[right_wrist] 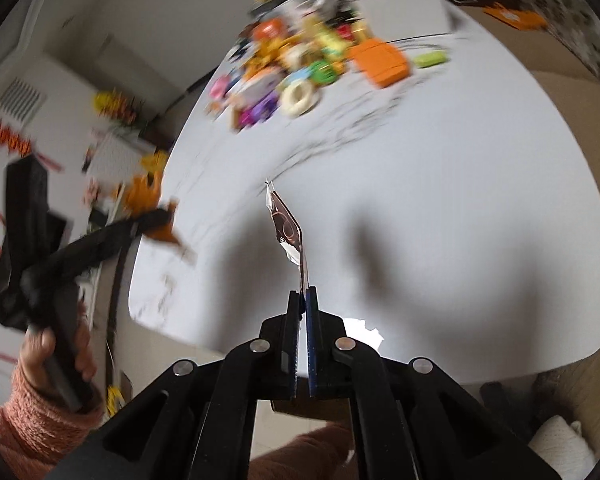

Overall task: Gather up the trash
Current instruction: 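Drop the orange dinosaur and foil wrapper from both grippers into the cardboard box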

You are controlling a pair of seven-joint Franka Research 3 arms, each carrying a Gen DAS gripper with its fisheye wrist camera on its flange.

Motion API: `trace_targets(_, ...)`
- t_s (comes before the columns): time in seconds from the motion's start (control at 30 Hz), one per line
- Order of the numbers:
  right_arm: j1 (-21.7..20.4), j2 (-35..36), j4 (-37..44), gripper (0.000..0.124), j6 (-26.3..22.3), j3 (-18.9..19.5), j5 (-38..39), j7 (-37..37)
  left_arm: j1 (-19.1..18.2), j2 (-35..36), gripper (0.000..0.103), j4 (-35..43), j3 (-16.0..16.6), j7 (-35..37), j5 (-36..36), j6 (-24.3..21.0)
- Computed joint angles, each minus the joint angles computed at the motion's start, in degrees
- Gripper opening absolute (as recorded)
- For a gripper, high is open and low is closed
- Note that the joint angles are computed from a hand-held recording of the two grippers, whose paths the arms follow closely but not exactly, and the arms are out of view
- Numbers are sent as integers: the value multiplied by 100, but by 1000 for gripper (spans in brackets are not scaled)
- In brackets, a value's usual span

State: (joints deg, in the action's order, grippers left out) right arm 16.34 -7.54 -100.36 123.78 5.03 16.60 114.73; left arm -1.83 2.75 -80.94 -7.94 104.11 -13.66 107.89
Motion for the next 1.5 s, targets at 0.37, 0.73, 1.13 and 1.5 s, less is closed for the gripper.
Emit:
trace_targets(0.37, 644, 199, 176, 4, -1239, 384, 327, -171, 194, -2160, 64, -3032, 777, 1720, -130, -1088)
trace_targets(0.73, 972, 441, -1814, 7, 122, 528, 291, 507, 122, -1460, 64, -5006, 599, 1668, 147, 846)
trace_targets(1.13, 1016, 670, -2005, 67, 154, 390, -584, 902, 278, -178, 75, -4541, 221, 261, 839, 373)
trace_targets(1.5, 530, -37, -526, 97, 722, 382, -1407, 233, 318, -1988, 85, -3958, 706, 1199, -355, -670)
